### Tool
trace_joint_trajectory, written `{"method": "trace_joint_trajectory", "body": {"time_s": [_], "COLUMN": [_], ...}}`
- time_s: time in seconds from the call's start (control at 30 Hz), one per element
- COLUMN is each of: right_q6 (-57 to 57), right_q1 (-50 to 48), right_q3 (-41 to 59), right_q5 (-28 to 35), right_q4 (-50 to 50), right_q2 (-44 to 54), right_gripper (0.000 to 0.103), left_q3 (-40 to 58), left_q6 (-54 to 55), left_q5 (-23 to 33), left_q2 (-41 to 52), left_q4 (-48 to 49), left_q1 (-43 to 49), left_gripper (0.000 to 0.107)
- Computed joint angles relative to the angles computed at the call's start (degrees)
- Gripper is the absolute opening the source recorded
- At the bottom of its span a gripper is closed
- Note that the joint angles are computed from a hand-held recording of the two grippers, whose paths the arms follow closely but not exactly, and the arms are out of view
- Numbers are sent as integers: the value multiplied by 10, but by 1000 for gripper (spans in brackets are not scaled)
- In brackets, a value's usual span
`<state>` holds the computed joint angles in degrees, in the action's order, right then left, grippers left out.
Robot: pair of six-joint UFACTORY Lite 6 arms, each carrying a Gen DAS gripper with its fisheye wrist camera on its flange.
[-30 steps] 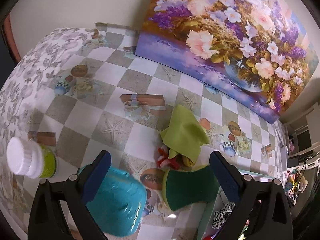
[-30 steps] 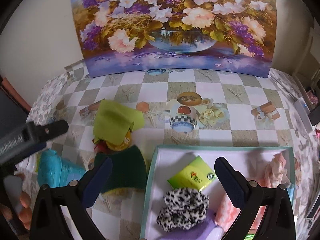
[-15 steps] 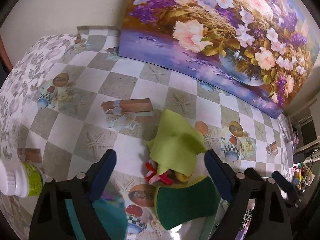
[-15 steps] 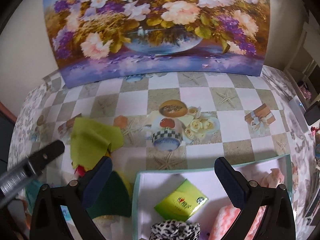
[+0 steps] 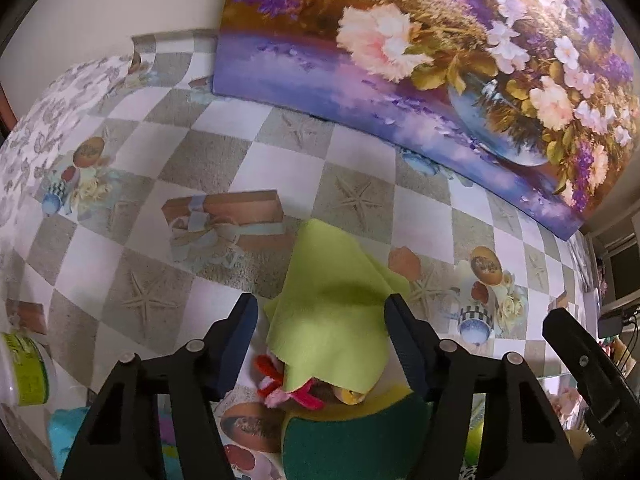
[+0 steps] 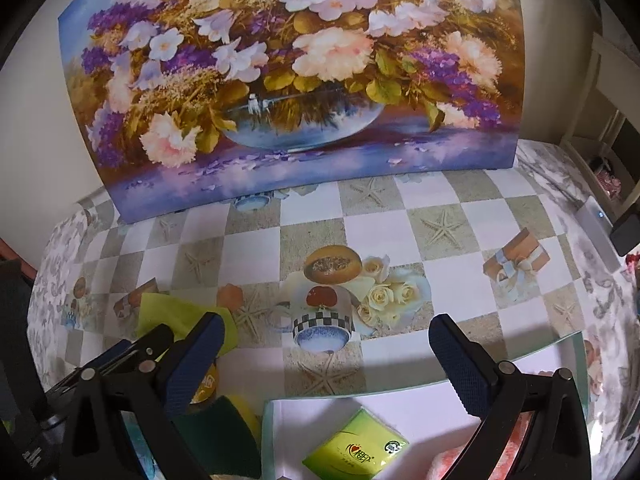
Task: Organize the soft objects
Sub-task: 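Grasp the yellow-green cloth with the left tool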
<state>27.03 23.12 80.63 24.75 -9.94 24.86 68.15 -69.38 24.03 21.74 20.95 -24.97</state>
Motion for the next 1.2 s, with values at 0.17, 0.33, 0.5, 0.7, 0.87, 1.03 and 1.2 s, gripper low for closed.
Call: {"method": "trace_joint_trajectory", "body": {"time_s": [0.17,0.33,0.5,0.7,0.87,1.03,1.2], "right_q6": [-5,-2,0,-3,-34,-105,-147], "right_q1": [4,12,17,24,37,59,85], "right_q3": [-7,-6,-4,-3,-5,3,18], "right_q5": [0,1,2,2,-10,-17,-20], "right_q4": [6,-2,-3,0,26,96,140], "right_q2": [3,10,19,21,23,39,65], "right_gripper": [103,103,103,103,103,103,103], "left_q3": [-36,-66,-88,-97,-101,-119,-160], "left_q6": [22,29,66,110,40,-39,-53], "left_q5": [-52,-90,-113,-122,-96,-52,-23], "left_q2": [-10,-29,-51,-74,-108,-159,-225], "left_q4": [-36,-47,-81,-124,-50,38,64], "left_q1": [16,28,40,44,43,54,93], "left_gripper": [42,9,6,6,6,6,6]}}
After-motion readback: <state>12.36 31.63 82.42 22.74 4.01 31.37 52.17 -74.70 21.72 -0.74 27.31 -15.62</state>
